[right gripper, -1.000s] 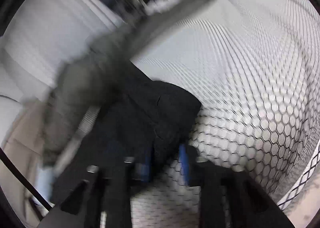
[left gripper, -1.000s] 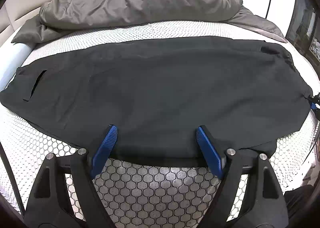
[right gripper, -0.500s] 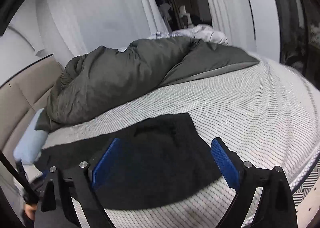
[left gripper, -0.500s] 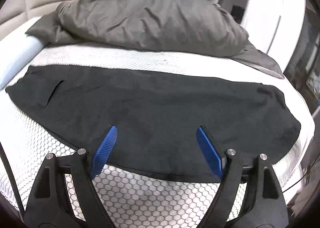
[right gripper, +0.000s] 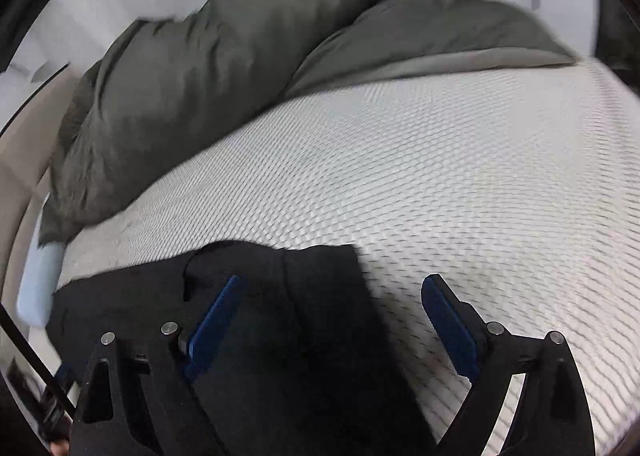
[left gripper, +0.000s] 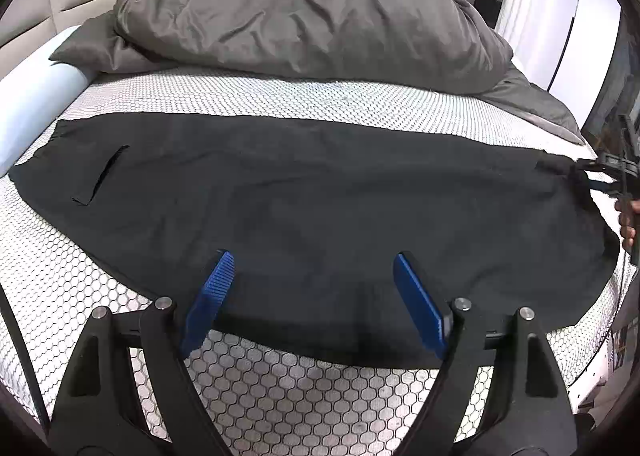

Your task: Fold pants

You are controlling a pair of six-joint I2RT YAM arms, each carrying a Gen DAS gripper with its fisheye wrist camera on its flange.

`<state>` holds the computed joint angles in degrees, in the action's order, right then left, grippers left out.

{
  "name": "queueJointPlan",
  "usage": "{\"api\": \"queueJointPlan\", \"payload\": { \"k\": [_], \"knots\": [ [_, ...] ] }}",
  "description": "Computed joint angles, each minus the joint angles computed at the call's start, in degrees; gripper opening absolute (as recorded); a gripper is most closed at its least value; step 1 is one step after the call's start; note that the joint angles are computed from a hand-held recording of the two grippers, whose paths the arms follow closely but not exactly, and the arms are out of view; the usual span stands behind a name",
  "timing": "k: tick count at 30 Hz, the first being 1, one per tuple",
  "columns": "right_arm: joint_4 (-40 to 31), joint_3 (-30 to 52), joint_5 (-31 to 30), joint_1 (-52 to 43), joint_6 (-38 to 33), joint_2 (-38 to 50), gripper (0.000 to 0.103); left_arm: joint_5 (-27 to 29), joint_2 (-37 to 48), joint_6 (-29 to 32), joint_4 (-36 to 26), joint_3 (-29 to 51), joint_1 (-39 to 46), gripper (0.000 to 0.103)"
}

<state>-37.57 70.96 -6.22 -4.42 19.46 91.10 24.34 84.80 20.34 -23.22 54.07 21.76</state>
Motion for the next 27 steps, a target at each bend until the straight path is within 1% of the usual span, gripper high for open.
{"api": "queueJointPlan", "payload": {
  "k": [1, 2, 3, 4, 6, 7, 9, 10, 11, 12, 13, 14, 15, 16, 18, 19, 21, 23, 24, 25, 27],
  "knots": [
    [0.57, 0.16, 0.94, 0.37, -0.64, 1.06, 0.056, -0.16, 0.28, 0.03, 0.23, 0.01, -0.24, 0.080],
    [0.56, 1.24, 2.33, 1.08, -1.39, 3.01, 0.041, -0.35, 0.49, -0.07, 0.68, -0.11, -0.44, 0.080],
    [-0.19, 2.03, 2.29, 1.46, -1.70, 4.27, 0.036, -0.64, 0.87, -0.07, 0.81, 0.05, -0.60, 0.080],
    [0.55, 2.49, 4.54, 2.97, -2.84, 4.53, 0.033, -0.99, 1.23, -0.05, 0.86, 0.17, -0.74, 0.080],
    [4.33, 1.21, 10.08, 5.85, -4.52, 2.81, 0.033, -1.64, 2.11, -0.12, 1.60, 0.22, -0.94, 0.080],
    [5.49, 1.37, 11.21, 6.10, -4.07, 2.70, 0.034, -2.06, 2.69, -0.03, 1.71, 0.48, -0.98, 0.080],
    [4.04, 4.19, 11.68, 5.18, -3.03, 5.87, 0.037, -3.32, 4.29, -0.24, 2.43, 0.81, -1.29, 0.080],
    [1.53, 7.16, 11.65, 4.71, -2.21, 9.42, 0.048, -4.16, 5.05, -0.72, 2.81, 1.01, -1.48, 0.080],
    [-2.05, 10.52, 12.45, 4.47, -1.62, 13.19, 0.052, -4.66, 5.65, -1.22, 2.86, 1.32, -1.54, 0.080],
    [-3.62, 11.63, 13.51, 4.49, -0.84, 14.69, 0.055, -4.45, 6.00, -1.42, 2.60, 1.72, -1.27, 0.080],
    [-2.92, 10.45, 14.05, 4.74, 0.57, 13.73, 0.057, -3.75, 6.09, -1.53, 2.24, 2.14, -0.77, 0.080],
    [-0.95, 7.81, 14.50, 5.18, 2.04, 10.90, 0.061, -2.30, 5.86, -1.63, 1.86, 2.62, 0.31, 0.080],
    [1.95, 4.05, 14.90, 5.77, 3.82, 6.69, 0.074, -1.18, 5.78, -1.62, 1.49, 3.07, 1.35, 0.080],
    [4.26, 0.98, 14.90, 6.17, 5.14, 2.99, 0.090, -0.22, 5.97, -1.64, 0.88, 3.84, 2.45, 0.080],
    [9.84, -7.83, 16.52, 8.46, 9.37, -8.01, 0.100, 2.22, 7.57, -2.17, -1.03, 6.63, 5.68, 0.080],
    [12.50, -12.10, 17.31, 10.02, 12.06, -13.34, 0.102, 3.02, 8.94, -2.65, -2.09, 8.35, 7.22, 0.080],
    [15.47, -19.58, 16.44, 14.12, 18.26, -23.24, 0.103, 4.37, 12.66, -3.71, -4.87, 12.70, 10.65, 0.080],
    [18.15, -25.37, 16.84, 19.23, 24.01, -29.43, 0.103, 6.07, 16.84, -3.93, -7.82, 17.48, 14.73, 0.080],
    [20.09, -28.11, 17.79, 22.22, 27.01, -31.67, 0.103, 6.14, 18.55, -4.10, -8.38, 19.30, 15.96, 0.080],
    [21.61, -29.28, 18.35, 24.09, 28.79, -31.69, 0.103, 5.69, 20.13, -4.77, -8.55, 20.90, 17.44, 0.080],
    [22.45, -30.44, 22.05, 30.65, 32.98, -30.85, 0.103, 4.49, 23.62, -7.23, -8.58, 24.43, 20.71, 0.080]
  ]
}}
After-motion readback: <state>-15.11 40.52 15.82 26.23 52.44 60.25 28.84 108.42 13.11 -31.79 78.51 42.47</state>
